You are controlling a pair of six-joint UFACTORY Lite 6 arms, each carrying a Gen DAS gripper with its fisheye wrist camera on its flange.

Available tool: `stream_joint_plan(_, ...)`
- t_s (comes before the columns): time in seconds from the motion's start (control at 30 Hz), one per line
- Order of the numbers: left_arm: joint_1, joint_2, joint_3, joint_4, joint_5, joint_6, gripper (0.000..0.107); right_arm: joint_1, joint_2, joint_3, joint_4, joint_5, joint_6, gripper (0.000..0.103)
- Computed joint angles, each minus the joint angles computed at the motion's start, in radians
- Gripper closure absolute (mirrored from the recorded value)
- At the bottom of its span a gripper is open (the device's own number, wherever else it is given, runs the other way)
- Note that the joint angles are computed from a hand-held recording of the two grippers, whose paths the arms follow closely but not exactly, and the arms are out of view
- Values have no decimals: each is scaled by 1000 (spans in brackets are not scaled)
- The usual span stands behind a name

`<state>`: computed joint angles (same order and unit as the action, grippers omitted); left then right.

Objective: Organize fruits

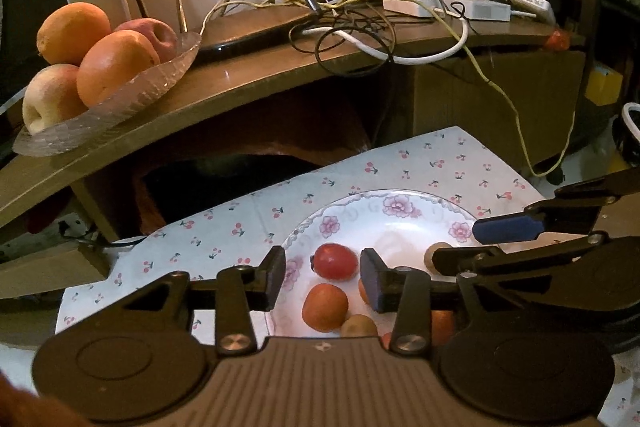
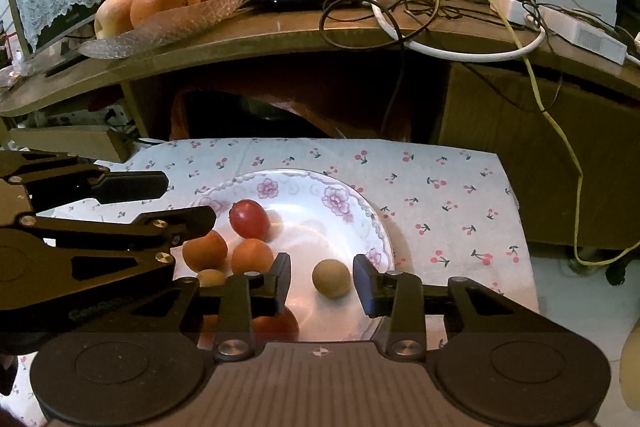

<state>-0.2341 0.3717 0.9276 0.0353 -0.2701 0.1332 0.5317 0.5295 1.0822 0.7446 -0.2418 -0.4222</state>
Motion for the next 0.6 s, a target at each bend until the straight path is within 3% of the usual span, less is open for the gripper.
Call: stream_joint_plan(0.6,-4,-299,-308,-185,-17,130,40,88,-236,-235,199,-54,-88,56)
